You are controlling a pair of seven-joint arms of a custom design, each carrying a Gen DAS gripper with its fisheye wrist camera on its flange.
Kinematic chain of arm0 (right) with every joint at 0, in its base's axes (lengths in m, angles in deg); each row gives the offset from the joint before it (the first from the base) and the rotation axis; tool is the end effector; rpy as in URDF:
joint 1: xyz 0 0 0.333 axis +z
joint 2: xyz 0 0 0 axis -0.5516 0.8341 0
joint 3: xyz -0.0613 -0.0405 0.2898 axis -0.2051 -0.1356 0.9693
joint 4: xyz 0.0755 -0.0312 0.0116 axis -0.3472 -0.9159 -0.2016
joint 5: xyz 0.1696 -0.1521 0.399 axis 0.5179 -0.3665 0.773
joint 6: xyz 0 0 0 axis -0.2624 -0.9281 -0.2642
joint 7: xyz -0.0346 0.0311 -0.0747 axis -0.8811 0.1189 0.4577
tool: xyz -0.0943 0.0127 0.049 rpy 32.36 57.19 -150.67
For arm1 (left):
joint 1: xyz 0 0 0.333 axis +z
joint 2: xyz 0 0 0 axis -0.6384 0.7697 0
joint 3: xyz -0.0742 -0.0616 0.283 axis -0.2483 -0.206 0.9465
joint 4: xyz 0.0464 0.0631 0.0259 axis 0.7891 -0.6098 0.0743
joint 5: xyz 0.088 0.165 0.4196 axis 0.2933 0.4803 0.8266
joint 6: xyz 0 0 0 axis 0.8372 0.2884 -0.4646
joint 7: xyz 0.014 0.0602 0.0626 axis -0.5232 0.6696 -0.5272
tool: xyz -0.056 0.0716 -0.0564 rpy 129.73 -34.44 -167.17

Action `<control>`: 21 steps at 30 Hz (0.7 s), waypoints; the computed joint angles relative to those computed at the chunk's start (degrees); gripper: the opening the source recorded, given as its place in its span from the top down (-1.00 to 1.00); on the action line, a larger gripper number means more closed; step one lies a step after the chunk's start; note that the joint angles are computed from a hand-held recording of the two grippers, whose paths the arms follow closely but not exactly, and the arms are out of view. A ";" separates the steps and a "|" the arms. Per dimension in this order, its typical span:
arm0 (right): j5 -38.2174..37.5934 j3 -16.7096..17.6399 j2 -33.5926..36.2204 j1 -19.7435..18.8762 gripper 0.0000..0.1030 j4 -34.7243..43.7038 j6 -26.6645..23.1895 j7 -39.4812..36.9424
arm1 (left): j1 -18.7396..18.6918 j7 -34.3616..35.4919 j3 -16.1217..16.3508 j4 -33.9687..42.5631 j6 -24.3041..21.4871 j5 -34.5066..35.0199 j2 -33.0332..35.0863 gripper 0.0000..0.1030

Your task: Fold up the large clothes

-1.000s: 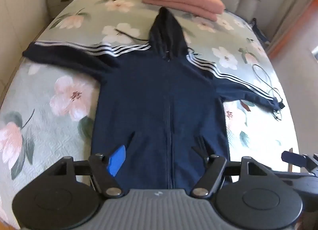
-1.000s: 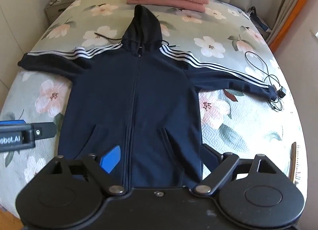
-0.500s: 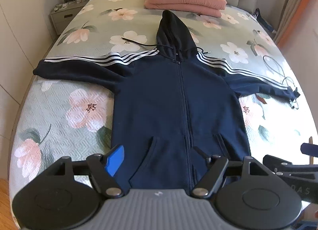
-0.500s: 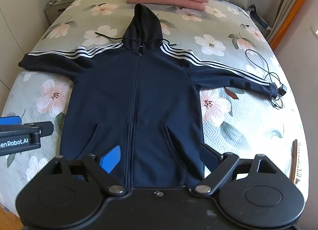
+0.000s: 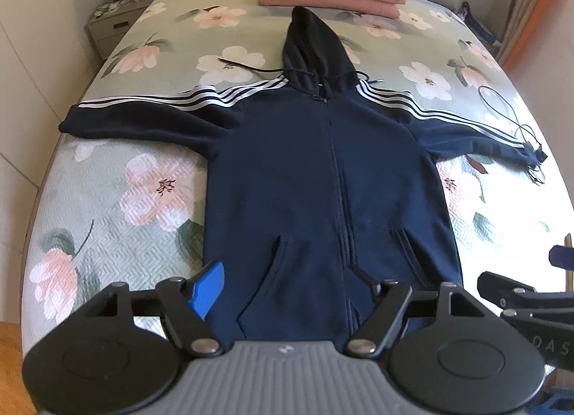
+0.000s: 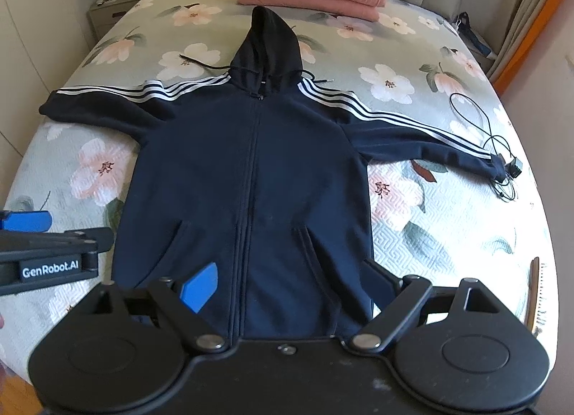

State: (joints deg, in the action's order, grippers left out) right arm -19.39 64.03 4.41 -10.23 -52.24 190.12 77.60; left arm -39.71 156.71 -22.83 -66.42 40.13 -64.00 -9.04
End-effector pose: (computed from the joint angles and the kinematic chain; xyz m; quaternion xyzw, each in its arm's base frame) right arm 0.5127 0.3118 0.6659 -0.7509 0.6251 -0.1719 0.1260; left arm 0.5025 -0.1001 0.6446 -0.7246 0.6580 -0.1516 0.1376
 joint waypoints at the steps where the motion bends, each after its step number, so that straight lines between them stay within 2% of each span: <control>1: 0.07 -0.01 -0.11 -0.01 -0.99 -0.15 -0.06 0.03 | 0.11 -0.38 -0.07 -0.16 0.14 0.12 -0.19 -0.47; 21: 0.87 0.14 -1.01 0.05 -0.99 -0.88 -1.19 2.01 | -0.03 1.03 0.22 -0.95 -1.27 -0.46 -0.69 -0.47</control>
